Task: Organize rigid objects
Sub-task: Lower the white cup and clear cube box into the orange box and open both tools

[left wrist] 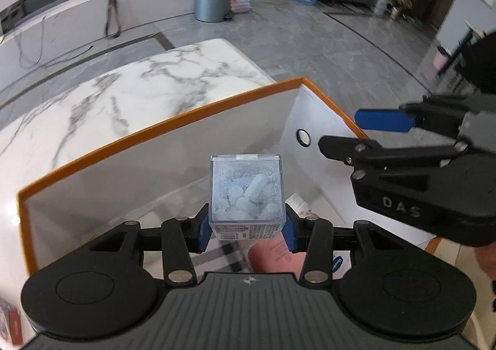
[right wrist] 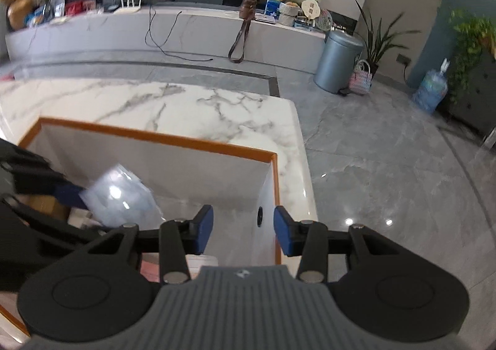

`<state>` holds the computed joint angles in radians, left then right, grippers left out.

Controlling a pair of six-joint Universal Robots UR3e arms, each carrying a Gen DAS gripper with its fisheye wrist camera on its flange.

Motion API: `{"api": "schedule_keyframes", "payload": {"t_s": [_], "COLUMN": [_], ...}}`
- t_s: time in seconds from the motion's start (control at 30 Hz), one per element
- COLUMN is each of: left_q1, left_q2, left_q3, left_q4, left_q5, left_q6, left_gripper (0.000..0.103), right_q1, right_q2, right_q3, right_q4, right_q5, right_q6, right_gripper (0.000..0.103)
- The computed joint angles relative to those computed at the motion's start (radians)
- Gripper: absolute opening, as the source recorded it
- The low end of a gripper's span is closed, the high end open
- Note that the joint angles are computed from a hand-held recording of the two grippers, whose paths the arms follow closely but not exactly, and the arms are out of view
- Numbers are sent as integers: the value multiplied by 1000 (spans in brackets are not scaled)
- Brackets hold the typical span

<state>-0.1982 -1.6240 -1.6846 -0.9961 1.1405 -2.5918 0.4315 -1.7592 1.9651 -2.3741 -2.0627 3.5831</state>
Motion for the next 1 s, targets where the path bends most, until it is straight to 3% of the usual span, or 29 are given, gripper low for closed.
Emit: {"api": "schedule_keyframes", "payload": {"t_s": [0.1,0.37,0.67,0.77,0.87,0.93,1.0], "left_q1": [-45,-147,-166,-169,-164,-159,-147], "left_q2": [-39,-138,-216,-222,-200,-176,-153], "left_q3": [12,32,71,70,39,7,-6], "left_q4": [47,193,184,176,214,258,246], "left_q5": [32,146,182,209,213,210,187], "left_q6": [11,-15,-22,-19,-28,-28,-19], "left_gripper": [51,51,51,51,57,70,75], "right_q1": [-41,-37,-19,-44,-43,-50,-49], "right_q2": [-29,17,83,73,71,58,51], "right_q3": [44,80,90,94,102,107,101], "right_q4": [-45,-172,-281,-266,-255,-248,-232], "right_q5": [41,10,-32,23,18,27,31], "right_q6": [1,-19,-74,-79,-66,-48,-37], "right_gripper": [44,46,46,46,46,46,46]}}
